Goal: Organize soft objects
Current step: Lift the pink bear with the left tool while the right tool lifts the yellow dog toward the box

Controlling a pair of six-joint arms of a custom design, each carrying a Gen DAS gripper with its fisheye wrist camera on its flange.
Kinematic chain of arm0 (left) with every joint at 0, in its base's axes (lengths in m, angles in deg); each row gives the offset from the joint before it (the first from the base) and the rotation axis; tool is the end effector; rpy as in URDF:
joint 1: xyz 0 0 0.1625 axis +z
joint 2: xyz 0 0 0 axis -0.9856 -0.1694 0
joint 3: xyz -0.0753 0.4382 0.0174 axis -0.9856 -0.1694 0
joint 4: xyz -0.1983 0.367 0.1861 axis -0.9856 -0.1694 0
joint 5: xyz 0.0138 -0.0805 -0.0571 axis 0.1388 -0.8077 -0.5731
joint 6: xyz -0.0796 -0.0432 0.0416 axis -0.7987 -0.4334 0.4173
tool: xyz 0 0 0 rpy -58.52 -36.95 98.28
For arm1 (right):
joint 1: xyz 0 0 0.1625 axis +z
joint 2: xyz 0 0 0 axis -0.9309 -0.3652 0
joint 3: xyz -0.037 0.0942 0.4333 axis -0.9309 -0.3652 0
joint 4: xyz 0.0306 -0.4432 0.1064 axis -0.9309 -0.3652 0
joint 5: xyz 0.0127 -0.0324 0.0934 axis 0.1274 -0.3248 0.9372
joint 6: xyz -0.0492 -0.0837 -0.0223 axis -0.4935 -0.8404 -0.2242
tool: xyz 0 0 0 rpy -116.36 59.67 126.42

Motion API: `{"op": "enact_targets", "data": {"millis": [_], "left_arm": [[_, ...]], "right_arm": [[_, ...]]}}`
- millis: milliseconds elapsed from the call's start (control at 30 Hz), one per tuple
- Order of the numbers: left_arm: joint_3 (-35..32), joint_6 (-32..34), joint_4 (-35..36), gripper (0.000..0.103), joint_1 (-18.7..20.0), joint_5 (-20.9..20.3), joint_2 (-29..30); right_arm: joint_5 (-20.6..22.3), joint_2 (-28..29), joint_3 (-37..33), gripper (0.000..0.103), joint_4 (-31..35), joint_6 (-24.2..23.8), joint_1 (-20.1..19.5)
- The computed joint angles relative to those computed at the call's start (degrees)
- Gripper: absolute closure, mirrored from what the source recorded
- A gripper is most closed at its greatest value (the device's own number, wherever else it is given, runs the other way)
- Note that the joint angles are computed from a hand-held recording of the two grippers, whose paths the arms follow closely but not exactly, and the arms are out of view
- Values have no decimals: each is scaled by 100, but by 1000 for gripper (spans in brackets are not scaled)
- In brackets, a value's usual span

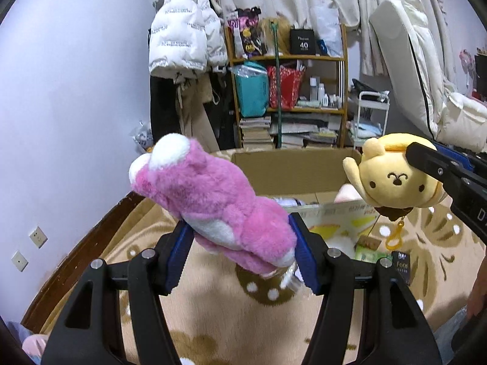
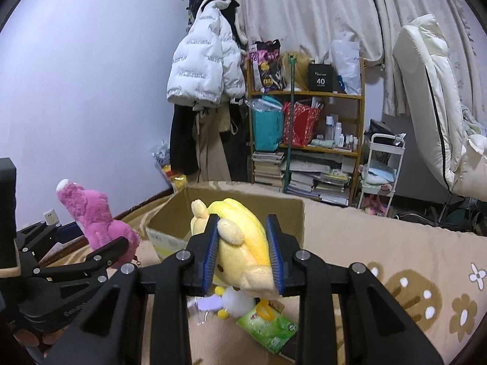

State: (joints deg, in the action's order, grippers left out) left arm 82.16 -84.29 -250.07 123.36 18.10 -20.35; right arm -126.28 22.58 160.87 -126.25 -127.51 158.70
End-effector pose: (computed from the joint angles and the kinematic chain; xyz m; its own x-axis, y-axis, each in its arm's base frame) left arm -0.4622 -0.7486 0.1254 -0.6035 -0.2688 -0.7507 0.5687 0.5148 -0.6415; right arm 0.1415 -0.8154 0.4124 -0.6503 -0.4887 0.5816 -0.7568 0.3501 -0.5520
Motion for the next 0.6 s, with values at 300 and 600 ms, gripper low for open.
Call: {"op": "enact_targets", "data": {"millis": [300, 600], "left_arm": [[-809, 1039, -608, 42, 46, -241, 341], [-2512, 2205, -619, 42, 195, -467, 1136]], "right_arm": [[104, 296, -477, 71, -61, 1, 61], [73, 772, -1224, 71, 170, -17, 123]]}}
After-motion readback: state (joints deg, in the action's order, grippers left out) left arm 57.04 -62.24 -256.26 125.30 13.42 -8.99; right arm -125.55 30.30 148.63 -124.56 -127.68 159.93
